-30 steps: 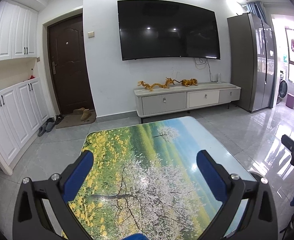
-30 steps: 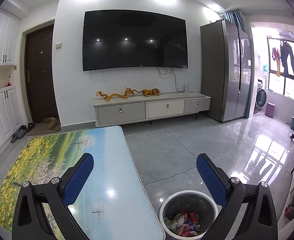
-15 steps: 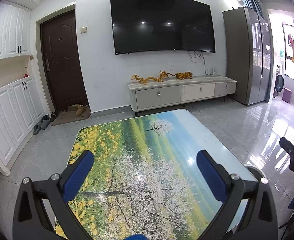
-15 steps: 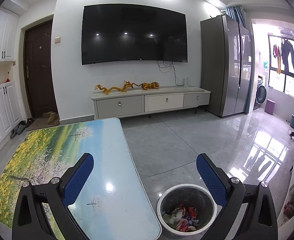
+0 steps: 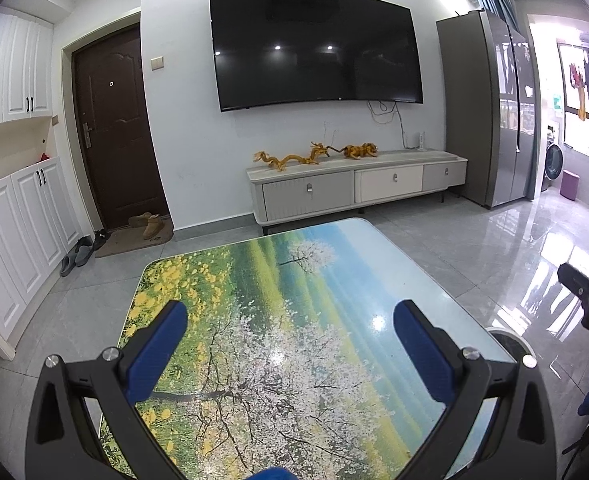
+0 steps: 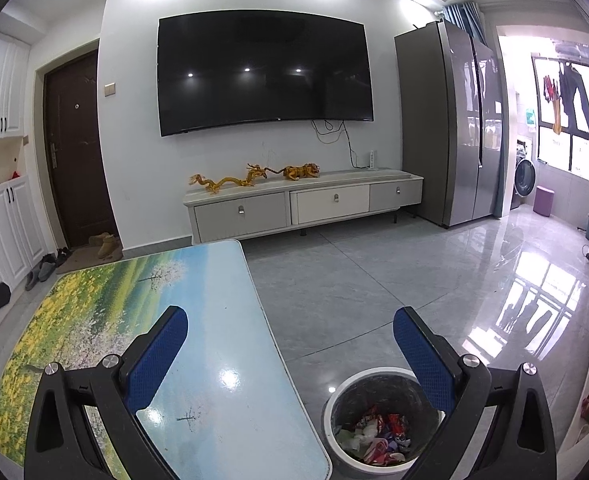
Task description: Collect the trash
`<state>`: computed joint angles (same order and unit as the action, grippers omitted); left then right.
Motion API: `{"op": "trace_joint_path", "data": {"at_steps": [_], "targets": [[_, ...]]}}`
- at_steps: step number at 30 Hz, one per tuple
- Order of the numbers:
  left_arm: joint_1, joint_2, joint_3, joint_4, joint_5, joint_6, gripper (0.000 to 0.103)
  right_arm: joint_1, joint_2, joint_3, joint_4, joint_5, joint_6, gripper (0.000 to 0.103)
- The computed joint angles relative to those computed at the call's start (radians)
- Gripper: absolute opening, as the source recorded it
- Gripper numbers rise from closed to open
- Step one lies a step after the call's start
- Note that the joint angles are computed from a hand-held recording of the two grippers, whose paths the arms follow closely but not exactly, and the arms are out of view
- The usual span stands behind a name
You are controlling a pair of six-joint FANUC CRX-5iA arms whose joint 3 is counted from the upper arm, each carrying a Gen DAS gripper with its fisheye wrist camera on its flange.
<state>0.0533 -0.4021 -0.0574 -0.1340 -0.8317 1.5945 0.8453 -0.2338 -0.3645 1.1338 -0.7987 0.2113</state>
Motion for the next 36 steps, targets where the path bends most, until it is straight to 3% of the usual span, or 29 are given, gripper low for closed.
{"op": "trace_joint_path", "data": {"at_steps": [7,14,20,24,30,36], "targets": [[-0.084,0.098,0.090,-0.078,-0.050,0.059,0.103,-0.054,0.013,0.005,-0.052,0.081,0.032,0.103],[-0.087,0.165,0.138,0.002,-0.024,0.007,0.103,-0.066,0.024,0.034,-0.123,0.040,0.075,0.103],[-0.003,0.081,0.013,0.181,0.059,-0.157,0.103,-0.001,0.004,0.016,-0.048,-0.060,-0.007,0.103],[0.080,0.013,-0.070,0.271,0.054,-0.243,0.103,0.065,0.016,0.028,-0.019,-0.140,-0.009,0.103],[0.143,-0.051,-0.113,0.288,0.050,-0.220,0.103,0.110,0.043,0.069,-0.013,-0.181,0.057,0.103],[0.123,-0.099,-0.120,0.229,0.058,-0.205,0.103,0.134,0.043,0.069,0.010,-0.211,0.054,0.103]]}}
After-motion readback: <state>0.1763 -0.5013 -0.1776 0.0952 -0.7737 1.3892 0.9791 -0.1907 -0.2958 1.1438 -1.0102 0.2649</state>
